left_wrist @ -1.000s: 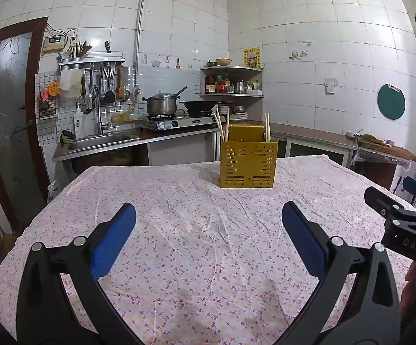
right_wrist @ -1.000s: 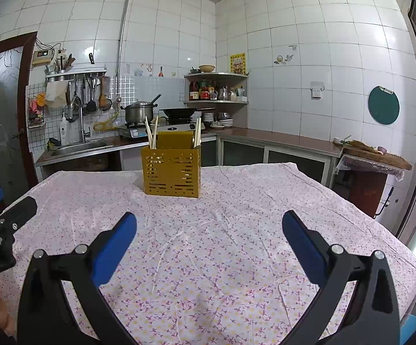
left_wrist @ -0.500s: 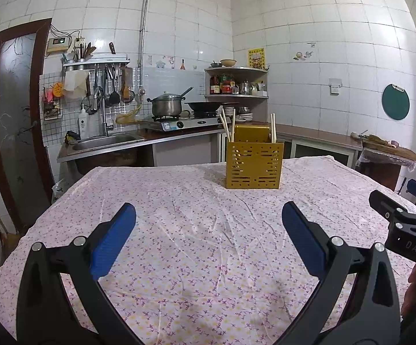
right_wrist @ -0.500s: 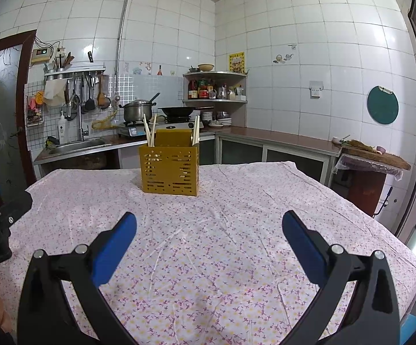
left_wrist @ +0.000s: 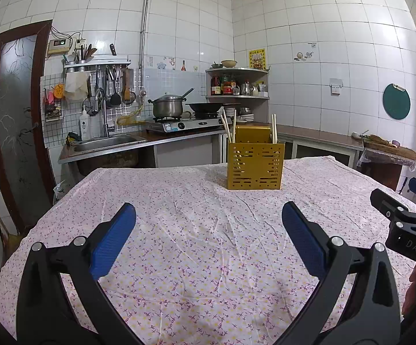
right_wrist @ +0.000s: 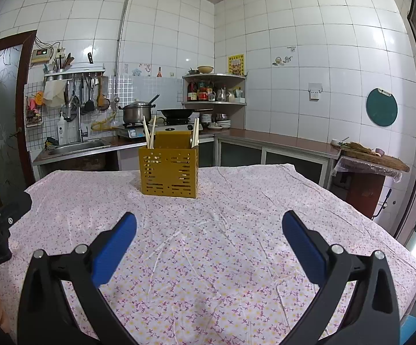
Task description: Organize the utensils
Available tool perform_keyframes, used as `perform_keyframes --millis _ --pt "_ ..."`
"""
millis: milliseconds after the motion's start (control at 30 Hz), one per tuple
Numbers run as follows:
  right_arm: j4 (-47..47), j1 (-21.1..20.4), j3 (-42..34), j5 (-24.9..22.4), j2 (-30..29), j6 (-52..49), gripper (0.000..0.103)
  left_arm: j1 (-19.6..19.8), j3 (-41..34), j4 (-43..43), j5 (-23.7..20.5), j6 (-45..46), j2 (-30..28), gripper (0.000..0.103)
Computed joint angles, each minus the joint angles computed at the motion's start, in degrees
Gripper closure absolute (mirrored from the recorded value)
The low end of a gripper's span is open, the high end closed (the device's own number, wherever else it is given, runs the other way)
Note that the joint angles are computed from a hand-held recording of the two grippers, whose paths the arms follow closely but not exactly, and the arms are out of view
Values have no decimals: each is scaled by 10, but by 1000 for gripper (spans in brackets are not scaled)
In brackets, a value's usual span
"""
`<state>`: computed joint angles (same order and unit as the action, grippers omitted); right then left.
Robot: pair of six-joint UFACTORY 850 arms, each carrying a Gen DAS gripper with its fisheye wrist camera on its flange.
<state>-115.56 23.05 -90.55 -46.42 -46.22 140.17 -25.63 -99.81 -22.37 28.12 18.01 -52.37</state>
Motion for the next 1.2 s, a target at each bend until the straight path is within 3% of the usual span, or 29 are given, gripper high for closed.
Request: perform_keyframes --millis 1200 --pt "-3 0 1 0 1 -1 4 -3 5 -6 5 8 3 5"
